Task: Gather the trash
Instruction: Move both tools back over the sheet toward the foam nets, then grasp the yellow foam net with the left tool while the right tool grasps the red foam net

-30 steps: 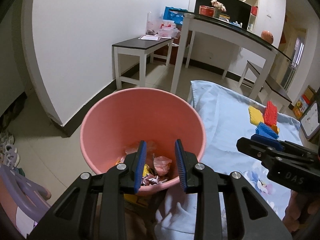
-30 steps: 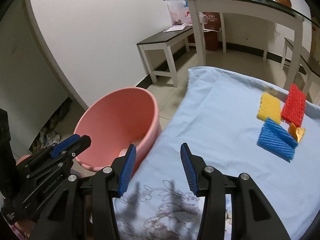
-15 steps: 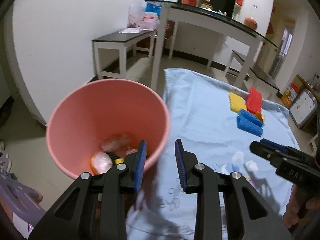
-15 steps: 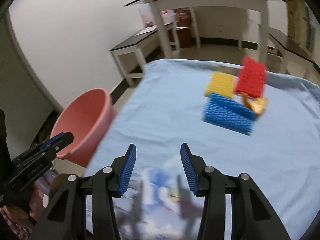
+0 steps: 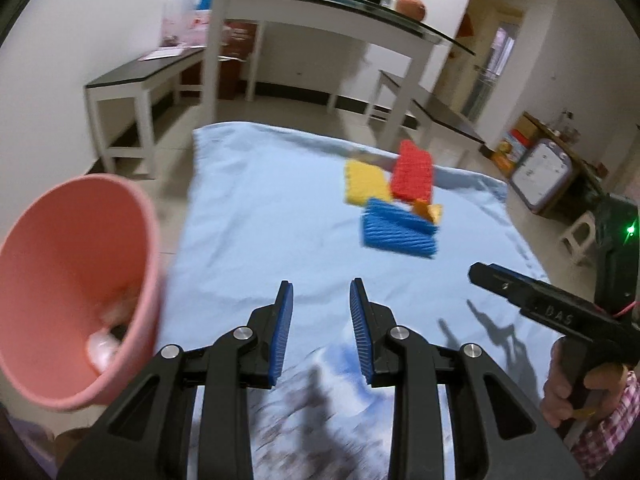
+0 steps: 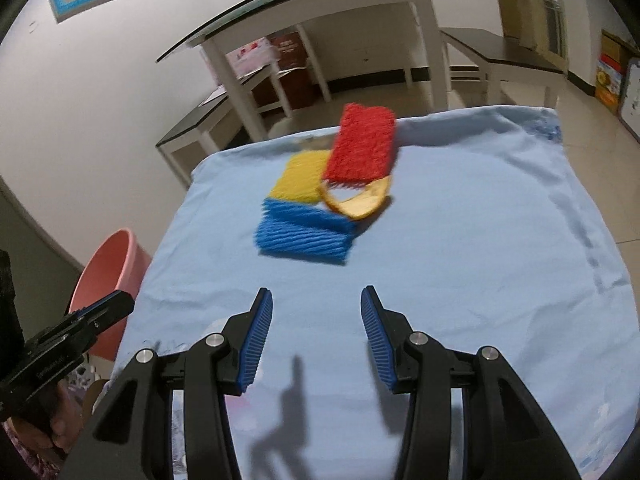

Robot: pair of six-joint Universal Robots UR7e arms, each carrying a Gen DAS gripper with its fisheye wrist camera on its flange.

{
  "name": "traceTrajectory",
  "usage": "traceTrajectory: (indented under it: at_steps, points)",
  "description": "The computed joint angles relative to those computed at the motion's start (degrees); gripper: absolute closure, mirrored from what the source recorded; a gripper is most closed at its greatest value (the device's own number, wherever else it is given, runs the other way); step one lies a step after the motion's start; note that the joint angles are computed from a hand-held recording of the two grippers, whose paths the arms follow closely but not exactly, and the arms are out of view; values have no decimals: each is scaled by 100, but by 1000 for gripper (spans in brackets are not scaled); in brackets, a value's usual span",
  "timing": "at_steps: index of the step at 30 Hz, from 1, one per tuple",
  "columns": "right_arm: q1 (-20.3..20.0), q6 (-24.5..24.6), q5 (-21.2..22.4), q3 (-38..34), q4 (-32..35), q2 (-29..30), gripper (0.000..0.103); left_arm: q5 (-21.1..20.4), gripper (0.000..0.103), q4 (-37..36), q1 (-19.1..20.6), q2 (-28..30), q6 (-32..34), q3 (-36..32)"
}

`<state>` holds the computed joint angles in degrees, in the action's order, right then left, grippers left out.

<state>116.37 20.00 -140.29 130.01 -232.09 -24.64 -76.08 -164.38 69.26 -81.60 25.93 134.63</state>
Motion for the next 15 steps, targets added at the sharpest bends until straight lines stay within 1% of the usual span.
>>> traceTrajectory:
  at_steps: [5, 9, 13, 15]
  points:
    - [-226, -148, 91, 101, -225, -118, 57, -102, 73, -53, -123, 473, -62, -220]
    - [-397, -259, 158, 114, -307, -171, 57, -169, 73, -45, -164, 931, -242, -552]
    - [-559, -388, 223, 116, -348, -222, 57, -201, 73, -5, -236, 1563, -451, -1053]
    - [-645, -462, 253, 107, -362, -283, 57, -116, 73, -54, -286, 1926, -500, -1293]
